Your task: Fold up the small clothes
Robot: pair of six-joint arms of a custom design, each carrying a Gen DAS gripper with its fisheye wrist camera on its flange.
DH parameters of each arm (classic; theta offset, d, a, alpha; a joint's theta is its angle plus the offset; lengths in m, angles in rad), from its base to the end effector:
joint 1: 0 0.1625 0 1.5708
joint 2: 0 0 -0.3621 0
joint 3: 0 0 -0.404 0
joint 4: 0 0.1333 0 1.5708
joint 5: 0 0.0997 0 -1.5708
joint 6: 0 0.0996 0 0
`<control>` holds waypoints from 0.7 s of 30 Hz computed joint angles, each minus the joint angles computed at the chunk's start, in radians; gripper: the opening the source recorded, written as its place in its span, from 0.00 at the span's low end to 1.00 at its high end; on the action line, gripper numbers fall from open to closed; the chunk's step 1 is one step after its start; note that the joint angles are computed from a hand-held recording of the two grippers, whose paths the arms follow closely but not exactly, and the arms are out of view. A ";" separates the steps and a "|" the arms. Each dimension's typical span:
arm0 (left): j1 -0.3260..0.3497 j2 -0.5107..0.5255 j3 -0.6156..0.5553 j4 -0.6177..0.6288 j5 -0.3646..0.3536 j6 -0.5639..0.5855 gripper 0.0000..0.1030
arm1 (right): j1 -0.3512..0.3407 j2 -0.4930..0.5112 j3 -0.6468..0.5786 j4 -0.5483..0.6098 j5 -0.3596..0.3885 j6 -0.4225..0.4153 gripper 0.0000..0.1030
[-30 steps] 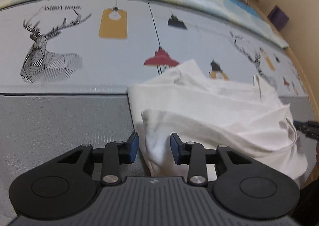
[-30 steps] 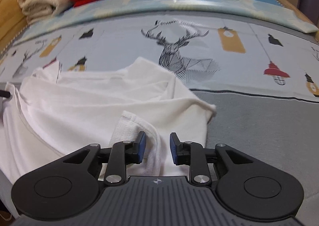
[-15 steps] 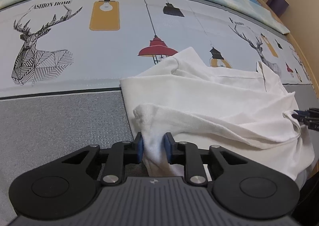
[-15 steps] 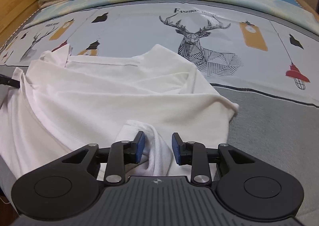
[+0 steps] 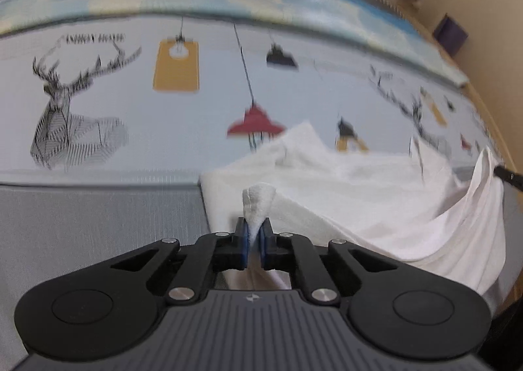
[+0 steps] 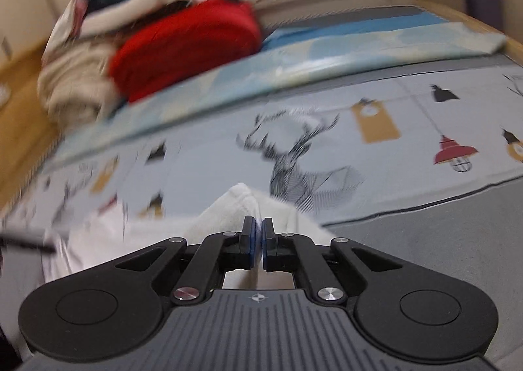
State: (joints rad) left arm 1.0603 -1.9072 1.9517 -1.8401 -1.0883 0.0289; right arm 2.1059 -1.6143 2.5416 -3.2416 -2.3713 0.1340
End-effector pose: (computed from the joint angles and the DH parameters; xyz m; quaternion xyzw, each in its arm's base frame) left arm -0.0393 -0.4375 0.4225 0.2313 0.9372 -0.1624 0.2046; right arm 0.2301 -0.2670 0.2175 0.0322 -0.8691 0.4352 0.2331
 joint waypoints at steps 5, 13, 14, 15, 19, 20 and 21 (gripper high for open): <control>0.002 0.009 0.022 -0.177 -0.005 0.005 0.06 | -0.018 0.052 -0.007 -0.194 -0.030 -0.022 0.03; 0.004 0.079 0.044 -0.382 0.105 -0.018 0.12 | -0.082 0.195 -0.077 -0.356 -0.095 -0.021 0.07; 0.016 0.095 0.021 -0.331 0.096 -0.051 0.16 | -0.098 0.194 -0.083 -0.309 -0.108 0.028 0.07; 0.020 0.101 0.008 -0.295 0.096 -0.074 0.17 | -0.117 0.175 -0.078 -0.249 -0.095 0.075 0.07; 0.016 0.084 -0.016 -0.222 0.062 -0.092 0.22 | -0.141 0.048 -0.042 0.002 -0.017 0.172 0.09; 0.018 0.074 -0.021 -0.201 0.044 -0.102 0.23 | -0.142 0.000 -0.027 0.066 0.026 0.183 0.18; 0.017 0.066 -0.024 -0.181 0.036 -0.115 0.23 | -0.143 -0.049 -0.012 0.134 0.070 0.195 0.24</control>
